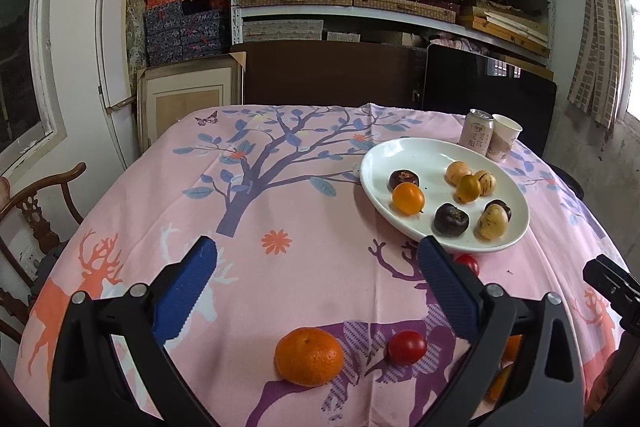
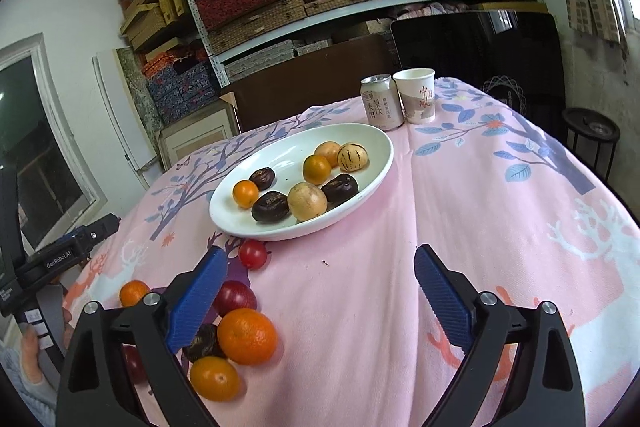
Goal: Organize fruits
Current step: 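Grasp a red plum with the left tool while the right tool grasps an orange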
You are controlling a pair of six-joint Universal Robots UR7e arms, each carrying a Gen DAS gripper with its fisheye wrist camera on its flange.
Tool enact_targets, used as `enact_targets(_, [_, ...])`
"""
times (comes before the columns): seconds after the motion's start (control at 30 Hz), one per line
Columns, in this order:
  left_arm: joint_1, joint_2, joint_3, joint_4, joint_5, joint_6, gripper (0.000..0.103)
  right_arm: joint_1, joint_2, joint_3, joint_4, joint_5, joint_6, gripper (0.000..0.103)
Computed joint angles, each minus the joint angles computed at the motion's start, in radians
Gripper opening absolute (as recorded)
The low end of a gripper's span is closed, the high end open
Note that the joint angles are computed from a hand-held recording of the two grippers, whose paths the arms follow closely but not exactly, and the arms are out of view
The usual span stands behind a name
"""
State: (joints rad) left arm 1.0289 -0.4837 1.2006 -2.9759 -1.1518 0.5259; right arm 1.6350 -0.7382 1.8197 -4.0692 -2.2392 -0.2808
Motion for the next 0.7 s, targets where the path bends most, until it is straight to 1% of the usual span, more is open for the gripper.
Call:
enact_targets(0.1, [0.004, -0.018, 0.032, -0.017, 0.0, 0.002, 0.098, 0.012, 0.012, 0.001, -0.023, -0.017, -0.028, 0.096])
enact_targets(0.3, [0.016, -0.059, 0.09, -0.011, -0.012, -0.002, 0.098, 0.031, 0.021, 0.023, -0.042, -0.031, -0.033, 0.096])
enact_targets(0.47, [0.043, -0.118, 0.149, 0.088, -0.075, -0.03, 0.098, 0.044, 0.016, 0.06, -0.01, -0.008, -0.017, 0.097])
enact_targets(0.5, [0.049, -0.13, 0.161, 0.109, -0.089, -0.038, 0.098, 0.049, 0.017, 0.066, -0.006, 0.001, -0.025, 0.099])
enact_targets(0.63, [0.065, -0.161, 0.185, 0.201, -0.132, -0.062, 0.098, 0.068, 0.021, 0.075, 0.036, 0.014, -0.059, 0.099])
enact_targets(0.7, [0.066, -0.175, 0.21, 0.243, -0.138, -0.05, 0.098, 0.076, 0.02, 0.077, 0.066, 0.02, -0.068, 0.099])
